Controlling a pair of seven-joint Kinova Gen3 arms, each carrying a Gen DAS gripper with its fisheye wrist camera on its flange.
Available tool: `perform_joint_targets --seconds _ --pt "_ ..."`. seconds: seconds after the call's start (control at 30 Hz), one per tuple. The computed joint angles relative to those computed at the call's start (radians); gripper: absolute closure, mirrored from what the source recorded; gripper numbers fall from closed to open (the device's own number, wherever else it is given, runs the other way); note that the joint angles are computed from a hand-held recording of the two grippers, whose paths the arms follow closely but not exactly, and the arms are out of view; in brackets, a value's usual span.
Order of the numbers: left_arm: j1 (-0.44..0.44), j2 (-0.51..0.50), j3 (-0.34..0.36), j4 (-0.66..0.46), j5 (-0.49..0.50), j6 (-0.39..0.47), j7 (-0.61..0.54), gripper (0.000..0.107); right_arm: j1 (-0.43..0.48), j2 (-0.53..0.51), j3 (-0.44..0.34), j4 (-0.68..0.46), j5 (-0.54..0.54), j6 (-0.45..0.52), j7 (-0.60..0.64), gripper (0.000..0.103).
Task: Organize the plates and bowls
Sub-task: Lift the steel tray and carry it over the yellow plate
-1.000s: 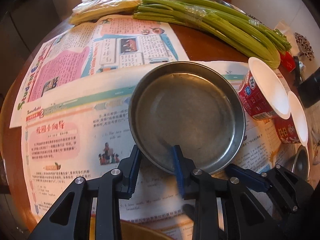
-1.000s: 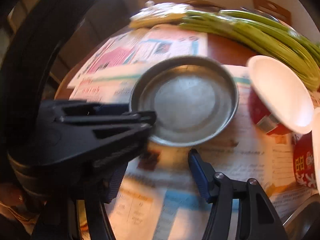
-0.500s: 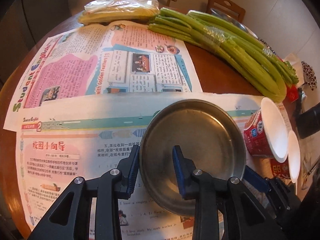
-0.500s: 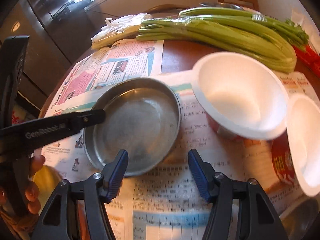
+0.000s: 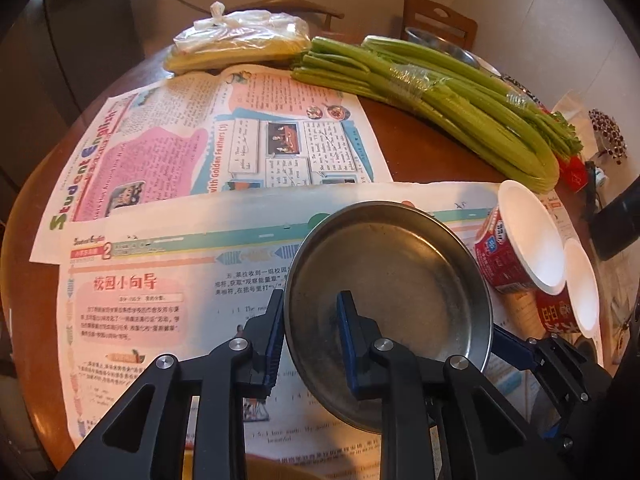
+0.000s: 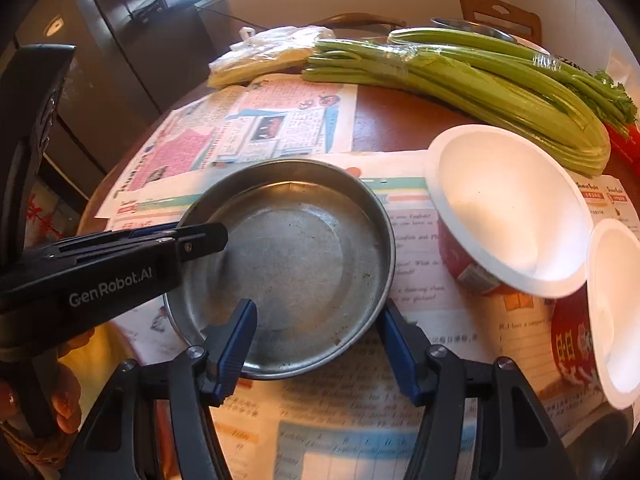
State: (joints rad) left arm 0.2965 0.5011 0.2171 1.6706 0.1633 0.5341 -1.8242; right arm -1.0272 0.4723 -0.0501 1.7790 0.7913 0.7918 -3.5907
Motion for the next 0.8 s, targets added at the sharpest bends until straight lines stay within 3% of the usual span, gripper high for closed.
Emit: perform_joint_targets --seconds 0.2,0.47,0.67,0.8 --pt "-0.102 -0.095 0.056 0.097 0.097 -0.027 -0.086 0.082 -0.057 -0.042 -0.014 0.001 0.059 0.050 -0.053 0.040" --pt "-0.226 -0.227 0.071 0.233 0.272 -0.054 -0.253 0.079 -0.099 -0.039 -0.067 -0.067 0.119 0.123 -0.039 0.040" --pt "-0.298 -0.293 0.035 0.328 0.423 -0.056 -0.414 0.079 -0.136 0.000 -0.076 -0.141 0.131 0.151 0.017 0.040" --pt "-0.302 -0.312 -0.009 0.374 0.464 -0.064 -0.464 0.078 -0.150 0.033 -0.070 -0.182 0.114 0.143 0.061 0.040"
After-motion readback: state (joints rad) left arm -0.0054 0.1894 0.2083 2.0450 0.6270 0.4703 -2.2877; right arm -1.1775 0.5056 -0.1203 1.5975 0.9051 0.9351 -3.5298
